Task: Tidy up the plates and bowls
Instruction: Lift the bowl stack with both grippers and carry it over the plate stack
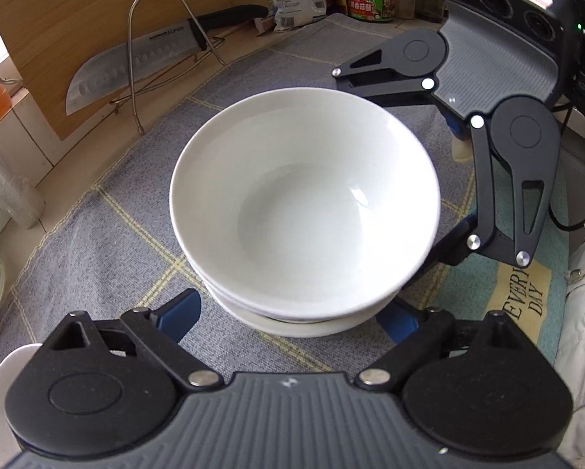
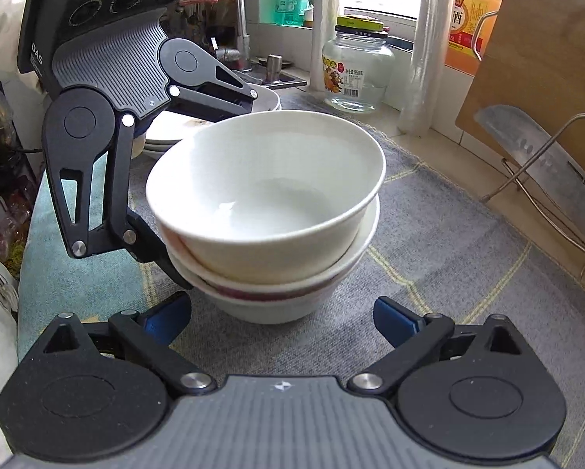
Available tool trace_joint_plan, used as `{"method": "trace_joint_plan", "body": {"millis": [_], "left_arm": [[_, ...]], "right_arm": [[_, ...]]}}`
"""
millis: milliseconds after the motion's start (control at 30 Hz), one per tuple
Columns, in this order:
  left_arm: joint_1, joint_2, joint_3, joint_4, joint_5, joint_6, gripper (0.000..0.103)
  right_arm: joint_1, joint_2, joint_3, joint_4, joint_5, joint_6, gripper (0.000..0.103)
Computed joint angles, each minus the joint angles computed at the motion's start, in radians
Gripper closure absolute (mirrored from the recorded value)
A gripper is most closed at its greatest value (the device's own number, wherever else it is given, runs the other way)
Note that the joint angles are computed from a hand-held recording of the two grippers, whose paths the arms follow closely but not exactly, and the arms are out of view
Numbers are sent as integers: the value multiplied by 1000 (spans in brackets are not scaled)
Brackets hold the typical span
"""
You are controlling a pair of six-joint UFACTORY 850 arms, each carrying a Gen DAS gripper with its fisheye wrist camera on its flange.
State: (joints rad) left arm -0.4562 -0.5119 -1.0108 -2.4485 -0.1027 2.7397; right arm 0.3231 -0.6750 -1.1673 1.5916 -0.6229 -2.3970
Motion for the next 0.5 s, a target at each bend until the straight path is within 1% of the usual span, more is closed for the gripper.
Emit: {"method": "trace_joint_plan", "body": {"millis": [67, 267, 367, 433, 500], "left_arm": [[2, 1, -1, 89, -2, -79, 10], [18, 4, 0, 348, -35, -296, 17], [25, 9, 6, 367, -54, -281, 17], [28, 11, 6, 449, -59, -342, 17], [31, 15, 9, 473, -69, -338, 17]], "right_arm": [[2, -10, -19, -28, -3, 9, 7], [9, -23, -61, -143, -19, 63, 14], [11, -32, -84, -206, -30, 103, 15], [15, -39, -103, -249, -29, 135, 15], [19, -41, -115, -289, -25, 165, 16]]}}
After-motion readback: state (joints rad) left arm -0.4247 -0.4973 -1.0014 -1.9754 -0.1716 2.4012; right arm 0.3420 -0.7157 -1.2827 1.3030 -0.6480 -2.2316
